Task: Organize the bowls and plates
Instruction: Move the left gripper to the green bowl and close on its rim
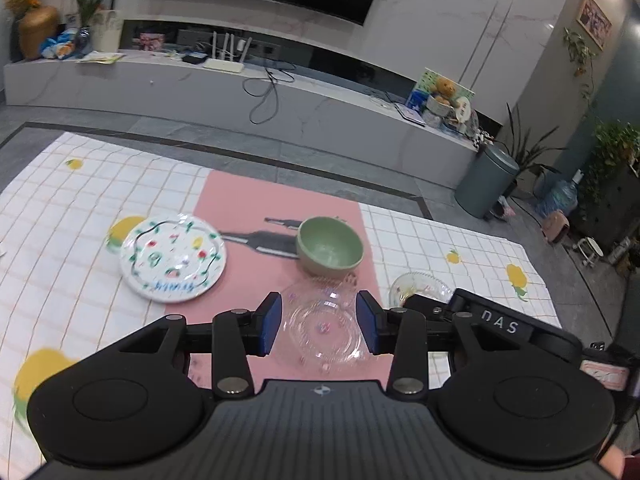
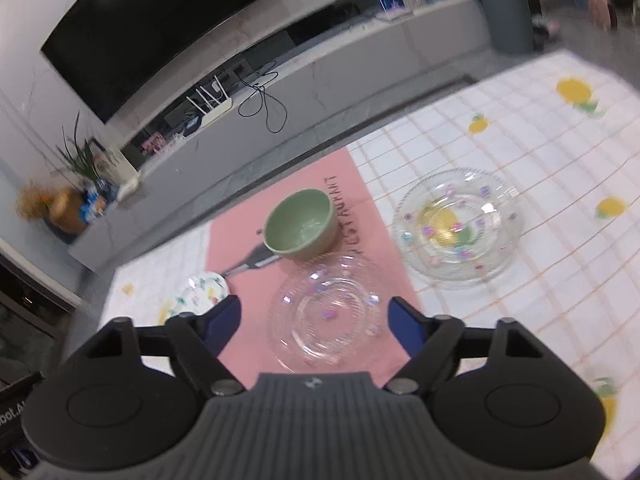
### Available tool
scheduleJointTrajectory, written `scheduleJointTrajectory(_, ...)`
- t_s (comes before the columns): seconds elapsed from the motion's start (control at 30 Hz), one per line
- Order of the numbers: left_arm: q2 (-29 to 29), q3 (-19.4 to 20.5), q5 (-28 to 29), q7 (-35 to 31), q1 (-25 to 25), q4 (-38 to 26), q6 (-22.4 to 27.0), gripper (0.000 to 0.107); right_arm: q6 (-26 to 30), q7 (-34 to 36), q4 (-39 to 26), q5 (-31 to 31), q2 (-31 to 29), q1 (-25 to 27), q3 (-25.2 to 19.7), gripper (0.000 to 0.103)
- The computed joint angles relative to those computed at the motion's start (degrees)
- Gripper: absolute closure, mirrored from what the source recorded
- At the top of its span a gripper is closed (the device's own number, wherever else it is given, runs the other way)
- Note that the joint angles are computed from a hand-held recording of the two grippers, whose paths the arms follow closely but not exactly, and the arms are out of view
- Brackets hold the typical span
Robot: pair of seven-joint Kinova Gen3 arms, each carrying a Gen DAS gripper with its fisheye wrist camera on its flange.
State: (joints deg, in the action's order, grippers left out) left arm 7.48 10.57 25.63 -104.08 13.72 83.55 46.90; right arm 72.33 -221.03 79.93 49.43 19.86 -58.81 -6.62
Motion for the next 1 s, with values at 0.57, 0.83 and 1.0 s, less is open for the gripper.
scheduleJointTrajectory(0.57,21.97,1.38,-9.57,2.23,5.63,-28.37,15.65,0.06,-10.27,-2.65,5.43,-1.64,0.68,8.66,3.28,0.029)
scheduleJointTrajectory(0.83,30.42,0.02,-11.56,5.28,8.32,-38.74,19.35,0.06,-14.76,-2.0,6.32,-1.98,2.76,11.23,4.52,0.047)
scheduleJointTrajectory(1.0,35.11,-2.05,-15.67,9.21,11.43,-46.06,23.63,0.07,-16.7,3.6,4.45,-4.11,4.88,12.51,5.44,0.05)
